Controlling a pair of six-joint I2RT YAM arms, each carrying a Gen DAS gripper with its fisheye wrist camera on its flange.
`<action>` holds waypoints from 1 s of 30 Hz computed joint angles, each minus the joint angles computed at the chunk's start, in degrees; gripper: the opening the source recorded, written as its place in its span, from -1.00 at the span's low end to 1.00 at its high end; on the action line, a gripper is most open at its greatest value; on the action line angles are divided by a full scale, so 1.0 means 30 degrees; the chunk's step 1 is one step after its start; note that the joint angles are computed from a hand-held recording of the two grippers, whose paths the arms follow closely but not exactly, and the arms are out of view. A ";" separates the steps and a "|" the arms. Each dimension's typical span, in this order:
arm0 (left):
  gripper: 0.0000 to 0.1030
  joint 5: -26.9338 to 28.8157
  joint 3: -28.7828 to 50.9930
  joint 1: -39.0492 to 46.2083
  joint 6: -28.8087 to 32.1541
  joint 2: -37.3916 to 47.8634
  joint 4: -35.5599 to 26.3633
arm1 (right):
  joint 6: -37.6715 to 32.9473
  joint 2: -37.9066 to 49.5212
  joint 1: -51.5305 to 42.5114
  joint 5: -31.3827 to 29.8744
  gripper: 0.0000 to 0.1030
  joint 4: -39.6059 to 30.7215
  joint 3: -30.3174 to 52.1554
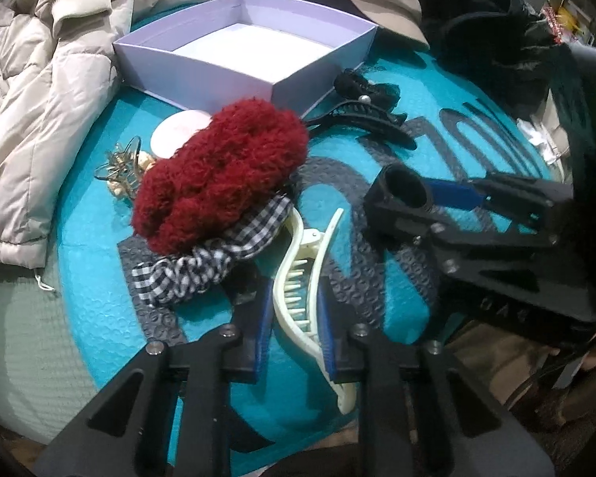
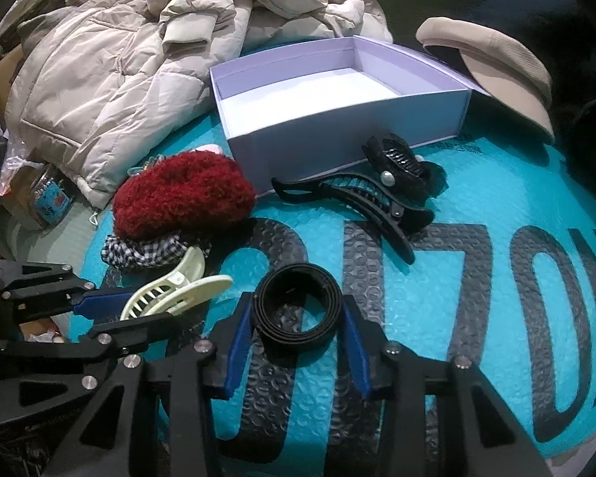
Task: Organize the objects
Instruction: 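Lift the cream clip and black hair tie and carry both into the lavender box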
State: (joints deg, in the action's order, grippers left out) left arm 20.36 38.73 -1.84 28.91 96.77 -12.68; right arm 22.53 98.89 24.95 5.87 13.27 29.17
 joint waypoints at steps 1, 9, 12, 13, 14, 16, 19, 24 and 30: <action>-0.61 0.0119 -0.0124 0.0006 0.0081 -0.0199 0.0046 | 0.0100 -0.0296 0.0150 0.0251 -0.17 -0.0083 -0.0149; -0.61 0.0978 -0.0783 0.0375 -0.0064 -0.1905 -0.0215 | 0.0635 -0.2339 0.0924 0.1463 -0.17 -0.1151 -0.0964; -0.61 0.1136 -0.1017 0.0369 -0.0084 -0.2918 -0.0778 | 0.0850 -0.3127 0.1181 0.1680 -0.17 -0.1692 -0.1166; -0.61 0.1170 -0.1070 0.0332 -0.0066 -0.3343 -0.1047 | 0.0910 -0.3453 0.1261 0.1739 -0.17 -0.1848 -0.1266; -0.61 0.1169 -0.1080 0.0268 -0.0082 -0.3698 -0.1267 | 0.0978 -0.3823 0.1311 0.1771 -0.17 -0.2051 -0.1354; -0.61 0.1227 -0.1051 0.0123 -0.0203 -0.4423 -0.1689 | 0.1053 -0.4485 0.1381 0.1857 -0.17 -0.2407 -0.1503; -0.62 0.1428 -0.0767 -0.0106 -0.0538 -0.5269 -0.2392 | 0.0952 -0.5391 0.1378 0.2051 -0.17 -0.3205 -0.1504; -0.61 0.1386 0.0078 -0.0772 -0.1622 -0.5824 -0.3001 | 0.0065 -0.6694 0.0770 0.1863 -0.17 -0.4376 -0.1267; -0.61 0.0687 0.2216 -0.1876 -0.2653 -0.5034 -0.3583 | -0.1457 -0.7057 -0.0518 0.1320 -0.17 -0.5602 -0.0114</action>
State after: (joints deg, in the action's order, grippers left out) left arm 22.43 45.38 -7.47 20.95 81.67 -23.43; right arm 18.16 77.72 23.39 9.83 -3.54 28.83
